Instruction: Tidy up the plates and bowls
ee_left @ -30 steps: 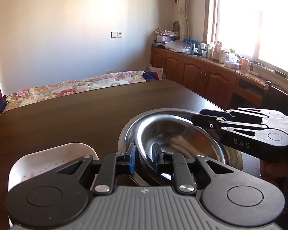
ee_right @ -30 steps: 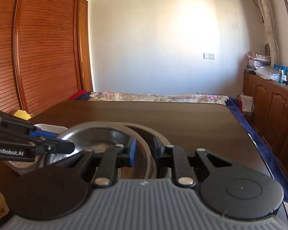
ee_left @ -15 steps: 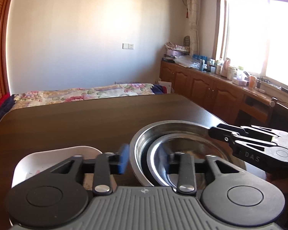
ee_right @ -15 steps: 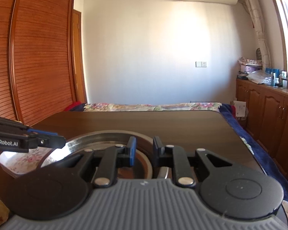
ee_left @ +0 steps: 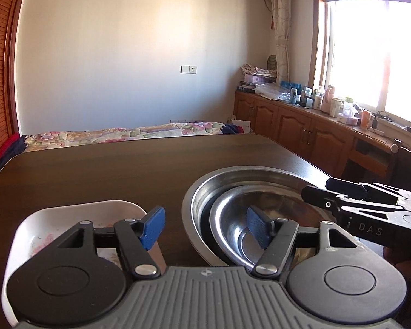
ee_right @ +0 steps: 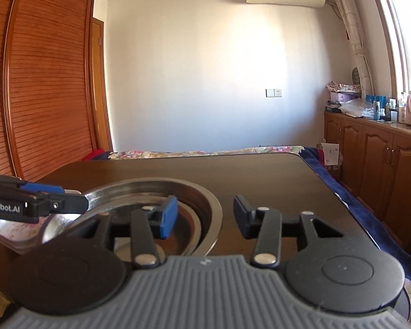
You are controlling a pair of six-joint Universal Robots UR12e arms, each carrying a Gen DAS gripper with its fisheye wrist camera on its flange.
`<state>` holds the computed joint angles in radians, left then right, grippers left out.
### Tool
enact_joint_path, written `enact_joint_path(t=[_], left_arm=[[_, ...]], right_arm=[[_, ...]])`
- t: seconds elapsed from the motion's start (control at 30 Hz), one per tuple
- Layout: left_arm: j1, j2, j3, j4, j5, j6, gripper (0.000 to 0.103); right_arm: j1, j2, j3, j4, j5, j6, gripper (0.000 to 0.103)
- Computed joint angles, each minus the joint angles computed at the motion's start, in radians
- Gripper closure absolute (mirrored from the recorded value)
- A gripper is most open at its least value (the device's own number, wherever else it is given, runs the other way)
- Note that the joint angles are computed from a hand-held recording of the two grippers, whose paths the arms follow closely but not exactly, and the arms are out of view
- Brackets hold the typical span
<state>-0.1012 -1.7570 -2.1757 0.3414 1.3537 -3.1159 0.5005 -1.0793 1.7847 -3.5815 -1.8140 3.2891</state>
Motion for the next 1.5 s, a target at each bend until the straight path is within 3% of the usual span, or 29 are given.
enact_joint_path(t=[0.37,0.73,0.93,1.17,1.27,1.5], left_arm=[[0.003,-0.007,0.002,-0.008,-0.008,0.005,0.026],[0.002,-0.02,0.01,-0.016,-0.021,0.007,0.026],[-0.001,-0.023,0.008,-0.018,-0.022,0.003,0.038],[-0.003,-0.022,0.009,-0.027,-0.013,0.001,0.053],[-0.005,-0.022,0.006,-0.022,-0.011,-0.007,0.054],[0.001,-0.016,0.002,-0.026,-0.023,-0.025,0.065]], right_arm=[[-0.004,0.004,0.007,0.009,0.019,0.03,0.032],[-0.007,0.007,0.008,0.013,0.056,0.058,0.031],[-0.011,0.005,0.014,0.01,0.081,0.073,0.032],[-0.013,0.008,0.01,0.007,0.096,0.071,0.047],[-0.013,0.007,0.012,0.003,0.105,0.073,0.052],[-0.009,0.007,0.012,0.005,0.1,0.085,0.057]])
